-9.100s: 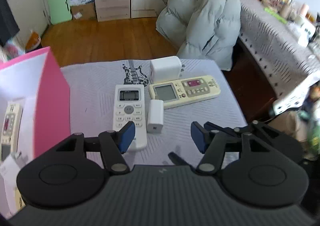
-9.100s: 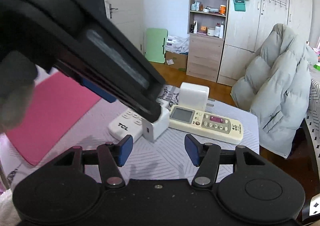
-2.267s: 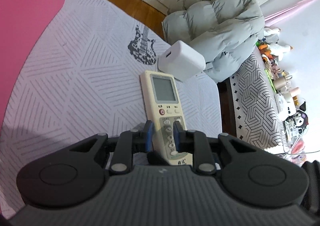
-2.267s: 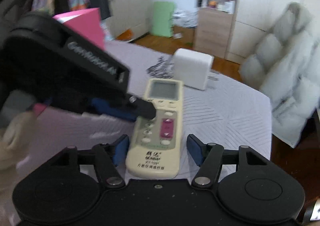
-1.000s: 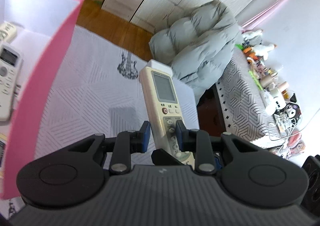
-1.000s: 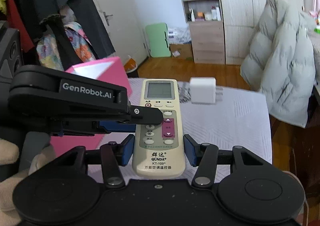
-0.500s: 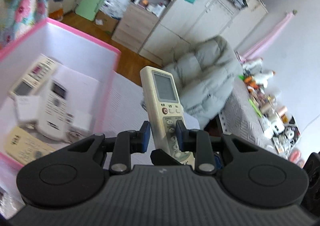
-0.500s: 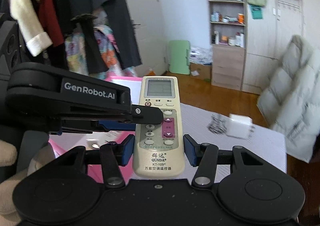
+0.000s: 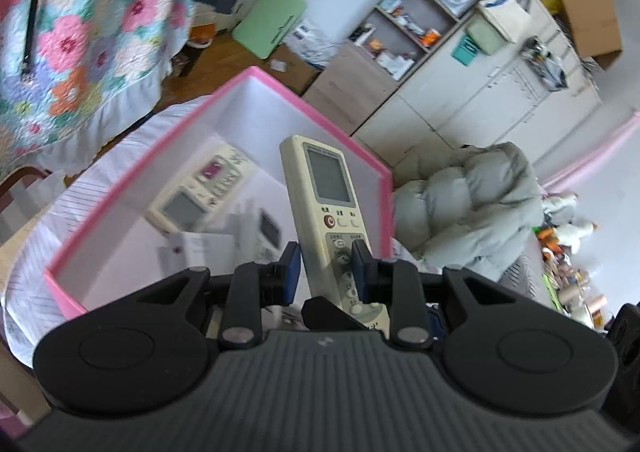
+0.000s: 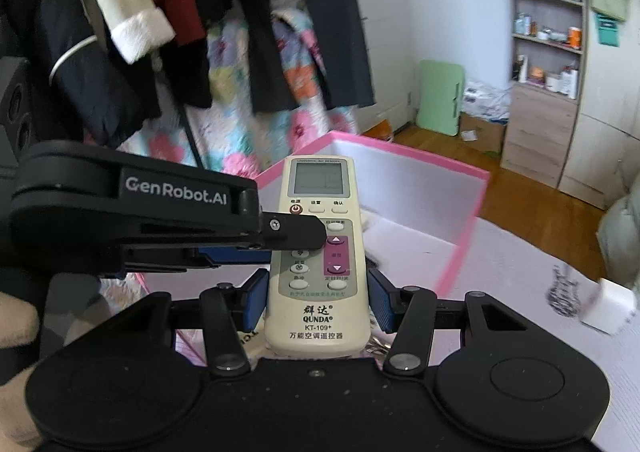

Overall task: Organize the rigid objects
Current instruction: 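Grasp the beige remote's end with the left gripper while the right gripper holds it, lifting it, then lower the beige QUNDA remote into the pink box and open both grippers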

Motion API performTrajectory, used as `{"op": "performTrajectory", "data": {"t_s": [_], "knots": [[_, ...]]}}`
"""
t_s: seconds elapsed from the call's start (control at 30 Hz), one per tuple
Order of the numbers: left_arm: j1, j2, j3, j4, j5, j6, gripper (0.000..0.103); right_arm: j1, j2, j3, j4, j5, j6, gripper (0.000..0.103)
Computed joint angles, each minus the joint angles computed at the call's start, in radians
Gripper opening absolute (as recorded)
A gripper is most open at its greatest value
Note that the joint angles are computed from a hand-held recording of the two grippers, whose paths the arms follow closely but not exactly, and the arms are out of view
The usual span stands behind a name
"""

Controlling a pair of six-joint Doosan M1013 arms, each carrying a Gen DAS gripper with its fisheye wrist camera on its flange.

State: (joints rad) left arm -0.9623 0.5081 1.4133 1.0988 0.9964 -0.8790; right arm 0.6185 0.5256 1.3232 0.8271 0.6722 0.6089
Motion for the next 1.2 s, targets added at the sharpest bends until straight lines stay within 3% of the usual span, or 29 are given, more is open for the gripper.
{"op": "performTrajectory", "data": {"t_s": [0.1,0.27,0.37,0.53,0.67,0.77,0.87,0.97,1.07,1.2], "knots": [[0.012,-0.008,0.041,0.045,-0.018,-0.103,0.025,0.017,0.020,-0.031,-0.056,-0.002,0.020,0.058],[0.050,-0.004,0.046,0.015,-0.039,-0.091,0.025,0.029,0.075,-0.123,-0.138,0.053,0.077,0.058],[0.082,-0.005,0.044,-0.043,-0.093,-0.039,0.026,0.037,0.105,-0.167,-0.212,0.064,0.110,0.058],[0.115,0.025,-0.026,-0.228,-0.079,0.174,0.027,0.040,0.144,-0.229,-0.300,0.124,0.150,0.058],[0.121,0.030,-0.037,-0.254,-0.097,0.195,0.027,0.045,0.156,-0.255,-0.346,0.137,0.142,0.058],[0.114,0.037,-0.066,-0.268,-0.064,0.271,0.027,0.039,0.122,-0.207,-0.337,0.072,0.092,0.065],[0.094,0.047,-0.105,-0.250,-0.002,0.341,0.028,0.023,0.075,-0.146,-0.304,0.020,0.023,0.065],[0.074,0.058,-0.147,-0.224,0.033,0.400,0.028,-0.016,0.033,-0.099,-0.169,0.031,-0.006,0.065],[0.062,0.072,-0.192,-0.202,0.026,0.473,0.029,-0.053,0.005,-0.078,-0.080,0.064,-0.017,0.065],[0.062,0.102,-0.274,-0.227,-0.018,0.572,0.030,-0.089,-0.043,-0.019,-0.040,0.005,-0.040,0.065]]}}
